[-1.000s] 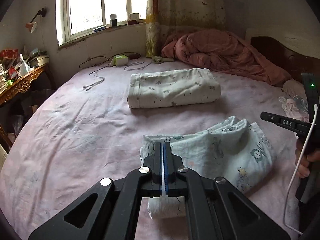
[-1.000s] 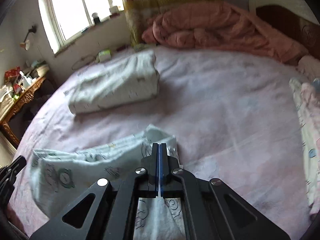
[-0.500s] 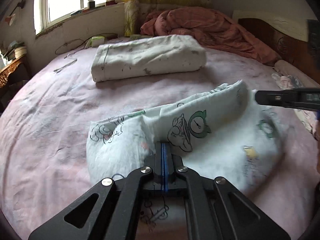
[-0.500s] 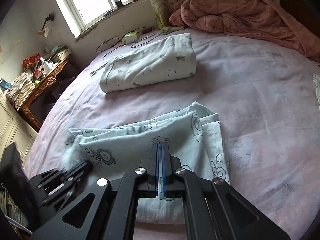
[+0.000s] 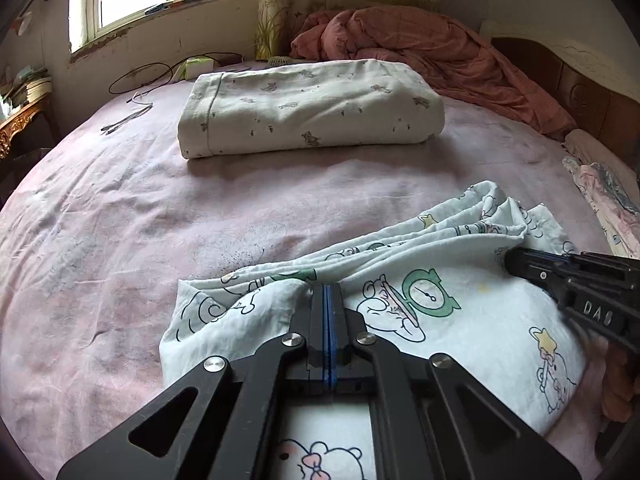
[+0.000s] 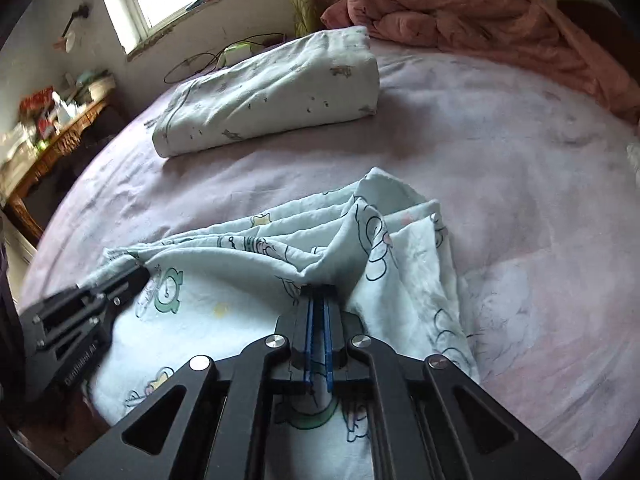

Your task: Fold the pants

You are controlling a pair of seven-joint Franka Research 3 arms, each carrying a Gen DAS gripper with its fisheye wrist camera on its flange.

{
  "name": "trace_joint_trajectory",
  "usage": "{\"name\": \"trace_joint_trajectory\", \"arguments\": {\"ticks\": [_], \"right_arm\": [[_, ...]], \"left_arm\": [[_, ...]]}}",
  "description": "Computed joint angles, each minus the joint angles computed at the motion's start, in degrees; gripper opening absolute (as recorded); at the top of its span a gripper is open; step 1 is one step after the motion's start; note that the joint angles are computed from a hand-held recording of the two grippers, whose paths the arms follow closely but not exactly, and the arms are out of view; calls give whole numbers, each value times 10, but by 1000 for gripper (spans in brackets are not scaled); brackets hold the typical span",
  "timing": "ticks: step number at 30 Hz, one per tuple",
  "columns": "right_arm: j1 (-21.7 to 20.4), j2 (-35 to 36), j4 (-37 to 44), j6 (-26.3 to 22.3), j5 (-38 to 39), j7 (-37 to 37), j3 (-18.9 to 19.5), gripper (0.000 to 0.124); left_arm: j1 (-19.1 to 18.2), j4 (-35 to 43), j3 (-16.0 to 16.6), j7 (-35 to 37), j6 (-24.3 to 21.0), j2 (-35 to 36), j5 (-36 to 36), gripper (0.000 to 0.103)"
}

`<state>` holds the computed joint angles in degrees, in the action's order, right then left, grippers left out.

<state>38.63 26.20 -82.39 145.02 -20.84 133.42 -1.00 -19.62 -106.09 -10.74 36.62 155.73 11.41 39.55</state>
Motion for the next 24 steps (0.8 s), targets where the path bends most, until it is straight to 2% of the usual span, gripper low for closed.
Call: {"name": "trace_joint_trajectory", "arguments": {"ticks": [3, 5, 6, 8, 9, 10, 12, 15, 17, 18, 21, 24], "right_arm": [[1, 3, 2, 0, -4, -3, -1, 2], [-2, -11, -20, 28, -1, 15, -5, 2], [9, -20, -30, 35, -25, 45, -21, 2], [52, -41, -46, 33, -136, 146, -70, 3], [61, -50, -53, 35, -175, 177, -79, 10], [66, -63, -65, 48, -212, 206, -86, 19], [56, -80, -80, 77, -232, 233, -78, 29], [23, -110, -111, 129, -211, 230, -45, 30], [5, -128, -127, 148, -200, 224, -23, 30], [1, -136, -131, 147, -209, 232, -18, 32], [-5, -151, -135, 127, -236, 260, -1, 56], [-24, -179, -171, 133, -208, 262, 28, 57]], "left_arm": [[10, -9, -4, 16, 18, -4, -30, 3], [2, -23, 4, -11, 22, -20, -2, 3], [-2, -33, 6, -29, 22, -34, 20, 3], [-3, -53, 0, -48, 18, -66, 50, 13], [-3, -65, -4, -68, 13, -84, 72, 22], [0, -77, -8, -93, 9, -103, 92, 27], [12, -106, -20, -132, 11, -142, 111, 27], [30, -153, -36, -158, 7, -200, 77, 29], [35, -192, -39, -155, 23, -237, 32, 30], [32, -210, -37, -139, 31, -252, 4, 32], [40, -256, -51, -145, 38, -292, -40, 36], [19, -296, -38, -116, 75, -305, -117, 41]]}}
